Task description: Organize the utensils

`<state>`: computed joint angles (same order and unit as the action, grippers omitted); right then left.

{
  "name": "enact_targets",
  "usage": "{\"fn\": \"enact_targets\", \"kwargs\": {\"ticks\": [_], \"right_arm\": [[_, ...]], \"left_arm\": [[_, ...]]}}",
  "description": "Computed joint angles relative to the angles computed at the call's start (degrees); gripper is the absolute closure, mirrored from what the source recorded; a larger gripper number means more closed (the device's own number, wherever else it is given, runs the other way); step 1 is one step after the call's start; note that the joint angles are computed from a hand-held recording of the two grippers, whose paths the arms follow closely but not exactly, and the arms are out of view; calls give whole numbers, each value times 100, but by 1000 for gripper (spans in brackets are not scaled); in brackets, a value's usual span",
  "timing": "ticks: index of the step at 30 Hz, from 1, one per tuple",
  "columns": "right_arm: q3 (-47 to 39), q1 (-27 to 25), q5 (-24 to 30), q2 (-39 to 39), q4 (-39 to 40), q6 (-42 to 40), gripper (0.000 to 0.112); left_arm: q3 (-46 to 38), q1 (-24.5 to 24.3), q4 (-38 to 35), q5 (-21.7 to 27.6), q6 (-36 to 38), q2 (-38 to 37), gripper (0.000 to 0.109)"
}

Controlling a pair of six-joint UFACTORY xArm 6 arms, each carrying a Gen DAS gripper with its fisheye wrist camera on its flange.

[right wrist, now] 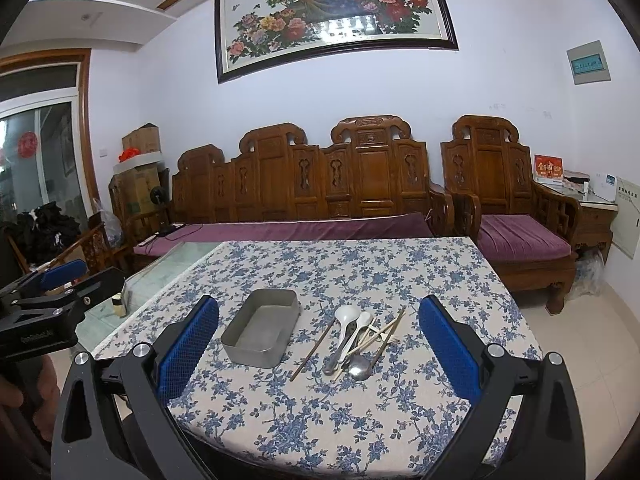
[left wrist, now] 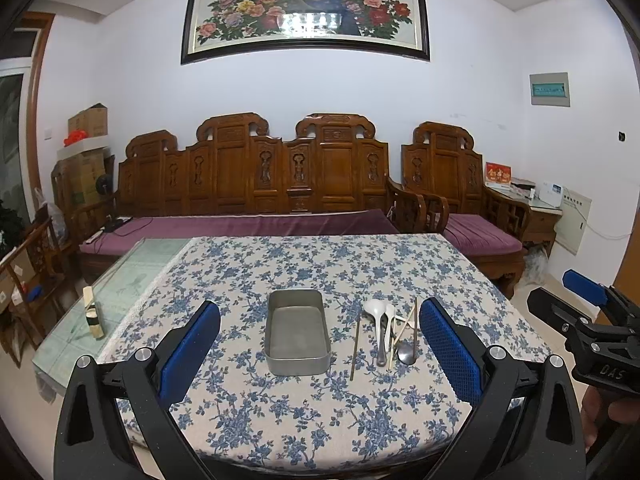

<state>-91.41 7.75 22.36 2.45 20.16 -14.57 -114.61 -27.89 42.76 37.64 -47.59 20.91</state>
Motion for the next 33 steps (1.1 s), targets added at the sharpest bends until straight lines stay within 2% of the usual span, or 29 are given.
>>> {"fn": "enact_targets", "kwargs": {"ticks": [33], "right_arm": [[21, 24, -44, 11, -4, -4, 12]], "left_arm": [[-186, -108, -65, 105, 128, 69, 12]]}}
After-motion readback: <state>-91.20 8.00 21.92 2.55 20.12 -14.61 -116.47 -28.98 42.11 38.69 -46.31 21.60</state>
